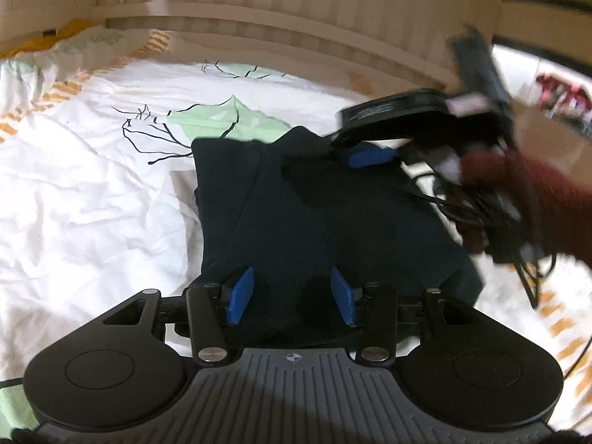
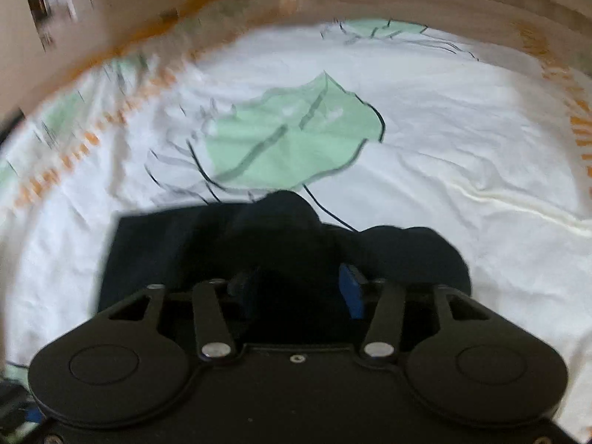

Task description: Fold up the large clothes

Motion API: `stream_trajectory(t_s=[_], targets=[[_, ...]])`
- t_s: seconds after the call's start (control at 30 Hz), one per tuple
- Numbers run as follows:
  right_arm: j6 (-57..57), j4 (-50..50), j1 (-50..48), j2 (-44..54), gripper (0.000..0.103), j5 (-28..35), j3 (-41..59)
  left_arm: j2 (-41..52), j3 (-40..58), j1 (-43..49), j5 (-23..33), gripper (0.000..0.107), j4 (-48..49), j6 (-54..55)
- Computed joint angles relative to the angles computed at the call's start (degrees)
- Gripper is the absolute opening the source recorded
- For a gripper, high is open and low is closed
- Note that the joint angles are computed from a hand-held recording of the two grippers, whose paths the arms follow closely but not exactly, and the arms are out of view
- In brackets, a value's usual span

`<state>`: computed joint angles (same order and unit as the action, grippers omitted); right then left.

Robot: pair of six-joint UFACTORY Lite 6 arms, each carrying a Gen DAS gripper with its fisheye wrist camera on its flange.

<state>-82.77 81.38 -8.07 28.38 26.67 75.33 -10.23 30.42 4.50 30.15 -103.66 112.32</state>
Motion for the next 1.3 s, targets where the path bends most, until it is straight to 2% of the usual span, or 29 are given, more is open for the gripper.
stream_trajectory(t_s=[0.03,0.1,0.13,0.2,0.27,0.4,0.47,0.57,0.8,1.03,1.23,1.3], targets=[[-3.37,4.80,-2.32,-2.38,0.078,3.67,-3.03,0.11,1.08,2.13,2.46,0.052,4.05,-4.02],[-8.60,11.86,-6.39,-6.52,0.092,10.01,-8.19,-0.60,2.69,7.30,8.72,0.070,9.21,-10.76],[-10.98,14.45,-8.93,-8.86,0.097,13.42,-11.22,-1.25,2.95,9.68,11.49,0.073,9.65,-12.43],[-12.27,16.20,-13.67,-11.70,0.102,19.01,-15.07,-1.68,3.60,13.86,15.91,0.081,9.59,-15.15],[-10.85,15.75,-18.67,-12.63,0.103,23.77,-17.50,0.35,6.01,16.47,17.90,0.086,10.93,-19.44],[-4.14,12.03,-26.72,-8.87,0.103,30.29,-18.05,9.99,13.56,17.30,19.80,0.086,20.46,-30.73],[-3.82,11.57,-28.72,-7.30,0.103,31.26,-19.14,15.03,16.69,16.32,20.28,0.086,24.47,-34.99],[-3.41,9.89,-29.60,-3.45,0.103,32.83,-18.85,19.00,18.33,15.09,19.49,0.087,25.47,-35.76],[-3.18,7.75,-26.71,2.32,0.103,35.22,-17.03,26.03,24.27,10.95,19.32,0.102,27.95,-39.04],[-5.08,9.02,-22.52,2.80,0.103,32.86,-16.43,33.22,29.54,10.81,24.16,0.102,30.14,-42.91],[-5.45,7.29,-22.38,2.65,0.103,32.13,-16.26,34.41,29.90,10.98,28.16,0.099,30.75,-41.23],[-5.49,6.60,-22.60,2.31,0.100,31.72,-16.39,34.10,29.39,11.22,28.64,0.098,30.62,-40.84]])
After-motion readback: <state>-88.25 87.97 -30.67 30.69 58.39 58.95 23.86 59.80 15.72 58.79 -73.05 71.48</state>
